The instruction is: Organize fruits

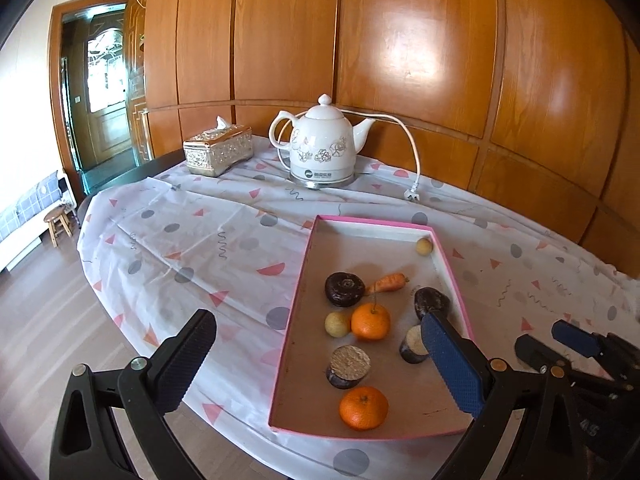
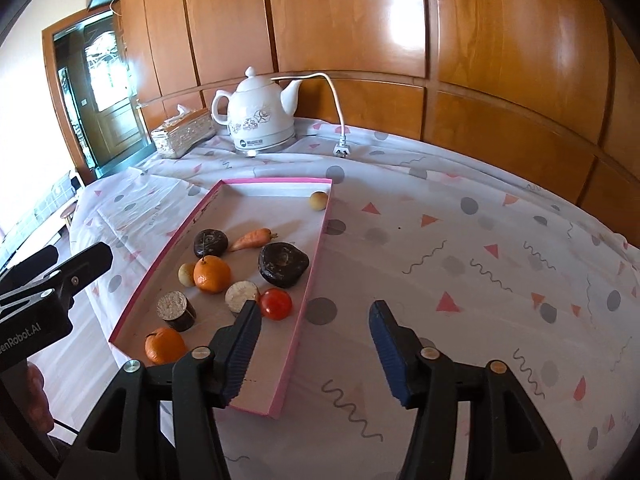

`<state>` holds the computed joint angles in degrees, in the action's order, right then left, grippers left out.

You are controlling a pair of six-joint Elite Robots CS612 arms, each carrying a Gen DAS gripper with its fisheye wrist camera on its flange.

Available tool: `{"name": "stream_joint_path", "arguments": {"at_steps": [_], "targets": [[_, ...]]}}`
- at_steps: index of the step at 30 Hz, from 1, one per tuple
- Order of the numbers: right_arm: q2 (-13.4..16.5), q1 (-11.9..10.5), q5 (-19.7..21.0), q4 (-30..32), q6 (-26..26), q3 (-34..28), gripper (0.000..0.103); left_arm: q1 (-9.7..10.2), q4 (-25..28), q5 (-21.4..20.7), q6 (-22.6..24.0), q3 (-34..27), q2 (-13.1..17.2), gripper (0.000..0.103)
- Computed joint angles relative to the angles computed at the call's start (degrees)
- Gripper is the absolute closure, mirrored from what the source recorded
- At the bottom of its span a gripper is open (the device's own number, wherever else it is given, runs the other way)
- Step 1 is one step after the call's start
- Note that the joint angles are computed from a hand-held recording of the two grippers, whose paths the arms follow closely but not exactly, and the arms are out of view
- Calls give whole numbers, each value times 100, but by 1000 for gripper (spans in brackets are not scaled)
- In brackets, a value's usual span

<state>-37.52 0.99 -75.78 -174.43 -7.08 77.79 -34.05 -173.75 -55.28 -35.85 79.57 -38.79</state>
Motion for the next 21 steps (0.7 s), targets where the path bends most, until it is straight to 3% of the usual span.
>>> {"name": "stream_joint_path", "arguments": {"at_steps": [6,21], "targets": [[-8,24,-19,-81,-94,44,41,-63,59,387,4,-10,10,0],[15,54,-35,-43,-190,13,41,-60,-6,304,81,-15,20,0]]}}
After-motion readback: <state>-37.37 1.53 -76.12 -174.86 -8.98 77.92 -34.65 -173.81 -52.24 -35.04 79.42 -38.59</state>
